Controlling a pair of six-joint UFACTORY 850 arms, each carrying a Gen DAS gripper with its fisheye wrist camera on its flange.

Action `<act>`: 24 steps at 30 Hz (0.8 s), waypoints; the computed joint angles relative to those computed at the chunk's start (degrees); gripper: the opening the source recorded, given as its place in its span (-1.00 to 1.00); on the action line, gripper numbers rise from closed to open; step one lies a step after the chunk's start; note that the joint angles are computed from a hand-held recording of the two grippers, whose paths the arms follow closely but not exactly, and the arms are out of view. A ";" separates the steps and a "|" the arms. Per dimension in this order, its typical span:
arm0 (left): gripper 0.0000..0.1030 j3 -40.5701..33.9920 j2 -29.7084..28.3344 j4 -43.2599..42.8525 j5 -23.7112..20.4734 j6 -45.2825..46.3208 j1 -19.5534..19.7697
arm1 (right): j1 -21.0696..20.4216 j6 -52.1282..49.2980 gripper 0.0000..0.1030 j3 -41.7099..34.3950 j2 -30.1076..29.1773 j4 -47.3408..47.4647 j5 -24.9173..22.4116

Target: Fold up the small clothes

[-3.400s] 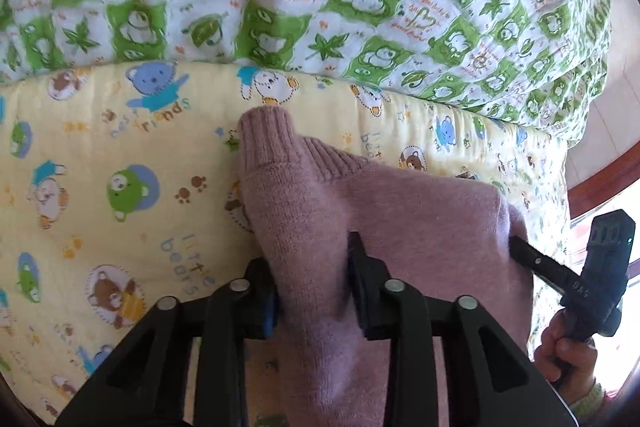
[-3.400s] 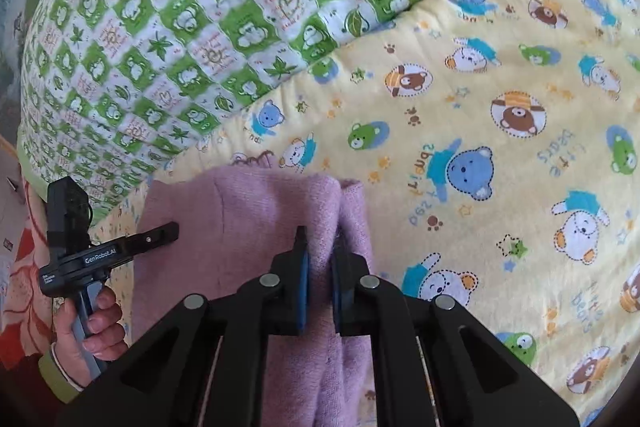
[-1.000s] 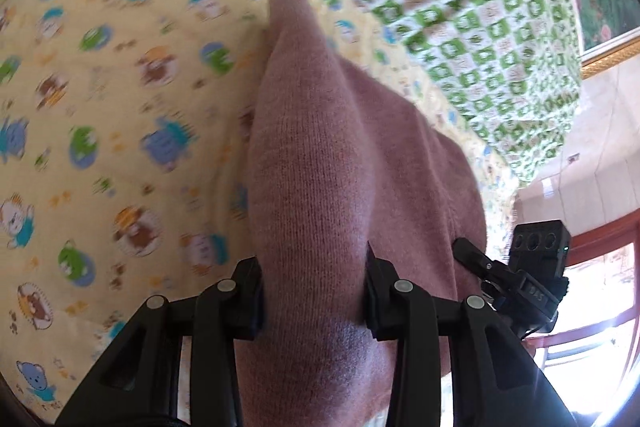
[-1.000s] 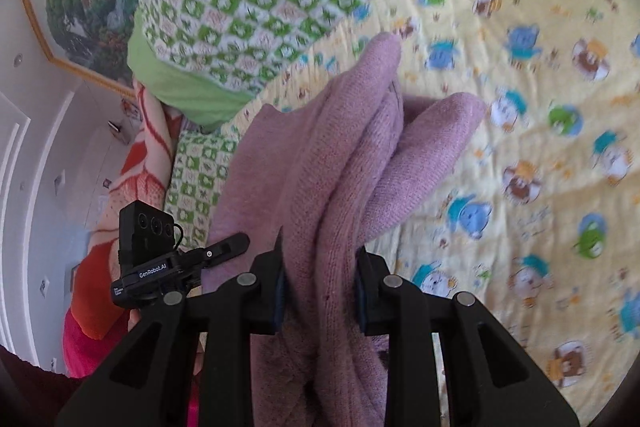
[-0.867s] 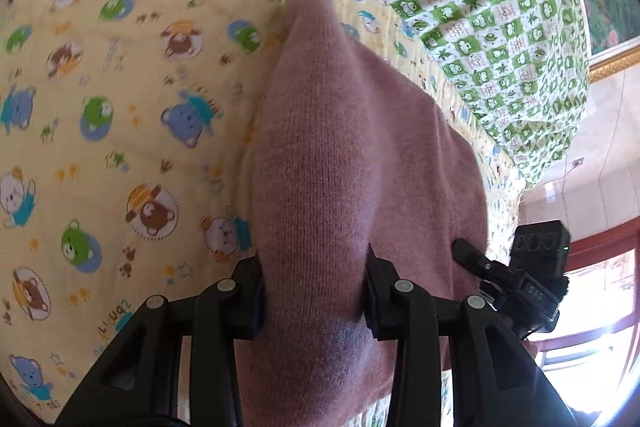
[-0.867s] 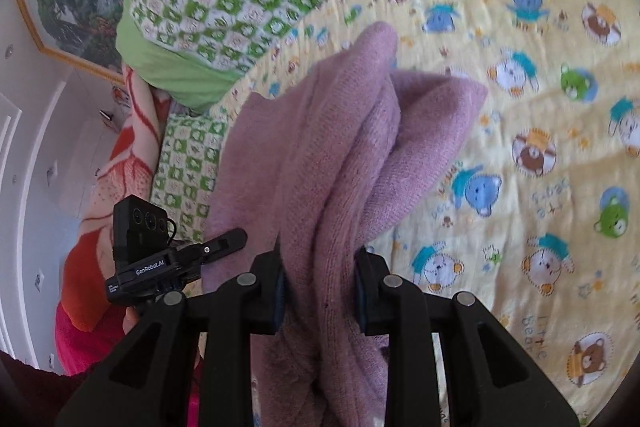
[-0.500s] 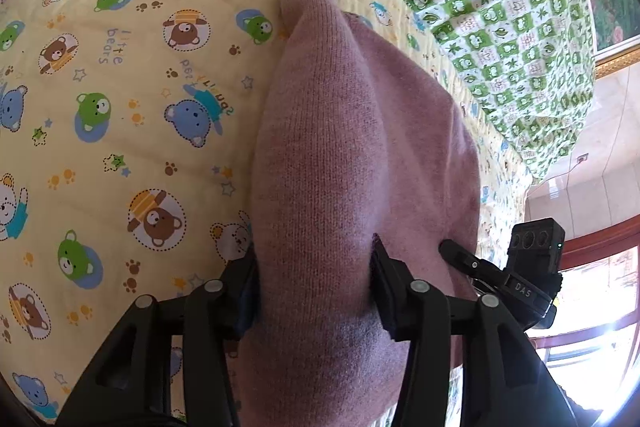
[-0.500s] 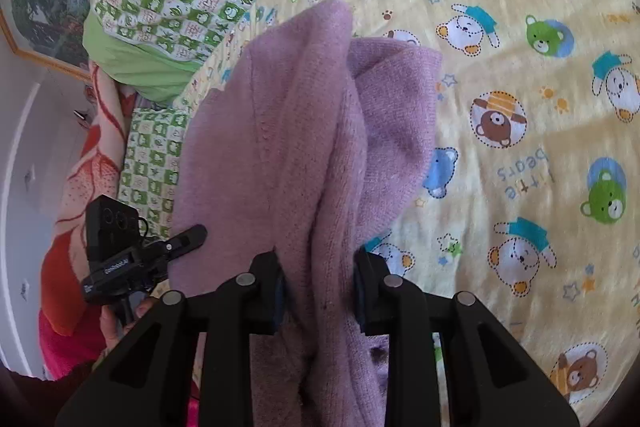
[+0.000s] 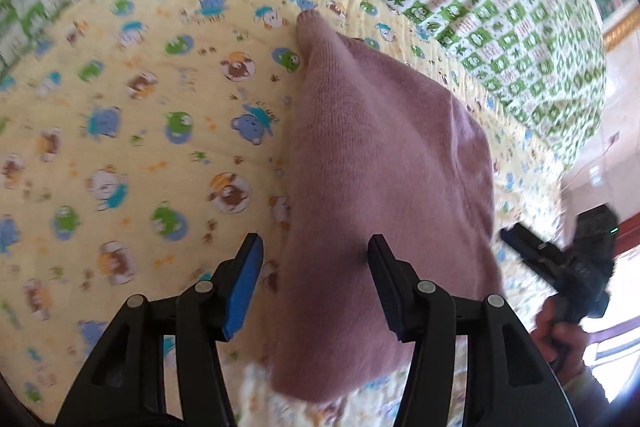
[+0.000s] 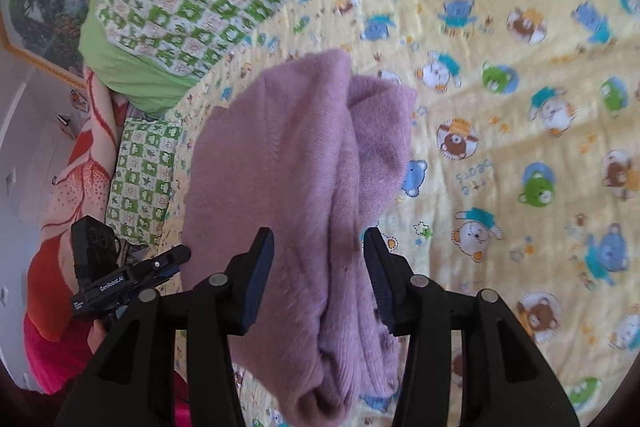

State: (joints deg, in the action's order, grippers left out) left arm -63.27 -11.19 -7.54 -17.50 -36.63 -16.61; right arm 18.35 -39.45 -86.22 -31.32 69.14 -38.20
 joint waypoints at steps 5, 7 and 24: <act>0.07 2.47 2.64 9.31 -2.16 -8.41 -2.71 | 1.83 -10.57 -0.07 7.31 7.50 5.18 6.58; 0.07 2.70 2.46 10.24 -3.08 -9.02 -3.32 | 2.92 -13.94 -0.09 8.60 8.99 5.87 6.19; 0.20 3.08 -0.48 -1.46 -4.21 4.31 -2.93 | 6.12 3.25 -0.70 10.74 5.68 -11.61 10.42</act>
